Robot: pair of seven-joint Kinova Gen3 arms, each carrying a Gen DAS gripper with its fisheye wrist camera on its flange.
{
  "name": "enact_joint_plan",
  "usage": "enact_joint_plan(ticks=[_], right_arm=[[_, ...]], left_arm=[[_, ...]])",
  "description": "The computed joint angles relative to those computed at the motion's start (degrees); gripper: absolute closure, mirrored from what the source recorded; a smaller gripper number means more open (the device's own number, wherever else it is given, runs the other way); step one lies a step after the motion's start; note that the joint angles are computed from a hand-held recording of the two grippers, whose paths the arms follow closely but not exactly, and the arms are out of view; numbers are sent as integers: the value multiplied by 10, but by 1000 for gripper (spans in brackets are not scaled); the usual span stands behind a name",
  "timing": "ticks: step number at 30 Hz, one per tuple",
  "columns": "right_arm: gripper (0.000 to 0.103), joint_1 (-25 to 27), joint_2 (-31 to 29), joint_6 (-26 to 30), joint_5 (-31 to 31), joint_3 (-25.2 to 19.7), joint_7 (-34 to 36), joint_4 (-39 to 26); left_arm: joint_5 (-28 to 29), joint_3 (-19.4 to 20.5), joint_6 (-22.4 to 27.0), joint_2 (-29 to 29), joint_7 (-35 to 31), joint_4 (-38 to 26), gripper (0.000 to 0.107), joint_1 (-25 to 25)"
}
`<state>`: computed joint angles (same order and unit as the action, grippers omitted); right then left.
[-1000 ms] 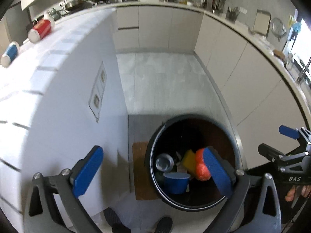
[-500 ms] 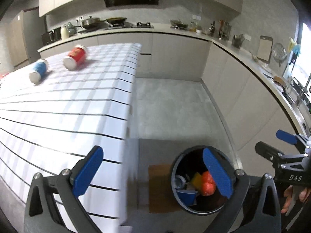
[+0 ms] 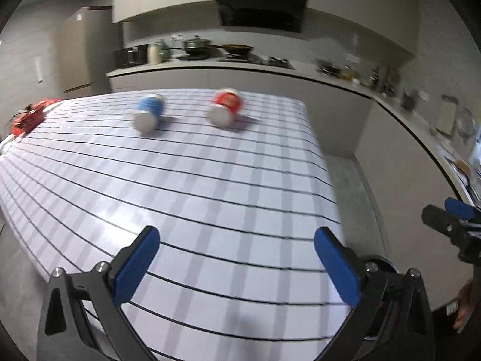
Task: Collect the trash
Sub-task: 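Move both tools back from the bin toward the table, then grasp the blue patterned paper cup with the left tool while the right tool grasps the red paper cup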
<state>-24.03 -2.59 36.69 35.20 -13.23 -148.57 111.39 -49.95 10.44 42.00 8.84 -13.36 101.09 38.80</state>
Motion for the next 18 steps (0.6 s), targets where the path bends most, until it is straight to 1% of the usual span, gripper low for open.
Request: enact_joint_plan(ticks=[1, 4, 8, 9, 11, 13, 16, 18], right_arm=[[0, -3, 12, 2, -2, -2, 6, -15], [0, -31, 56, 17, 27, -2, -6, -65], [0, -77, 109, 27, 56, 18, -25, -122], [0, -87, 123, 31, 57, 24, -23, -140], [0, -100, 144, 28, 54, 37, -15, -165], [0, -111, 169, 30, 45, 49, -1, -197], [0, -125, 205, 27, 34, 70, 14, -246], [0, -128, 230, 23, 19, 82, 30, -280]], left_arm=[[-7, -11, -7, -5, 4, 7, 5, -4], [-14, -17, -16, -11, -6, 12, 5, -32], [10, -30, -36, -8, -54, 6, 5, -71], [27, -30, -46, -6, -75, 3, 5, -88], [63, -33, -65, -2, -116, -5, 5, -114], [72, -46, -70, 3, -133, -12, 5, -121], [106, -58, -101, 16, -181, -25, 5, -149], [115, -72, -116, 27, -202, -36, 5, -157]])
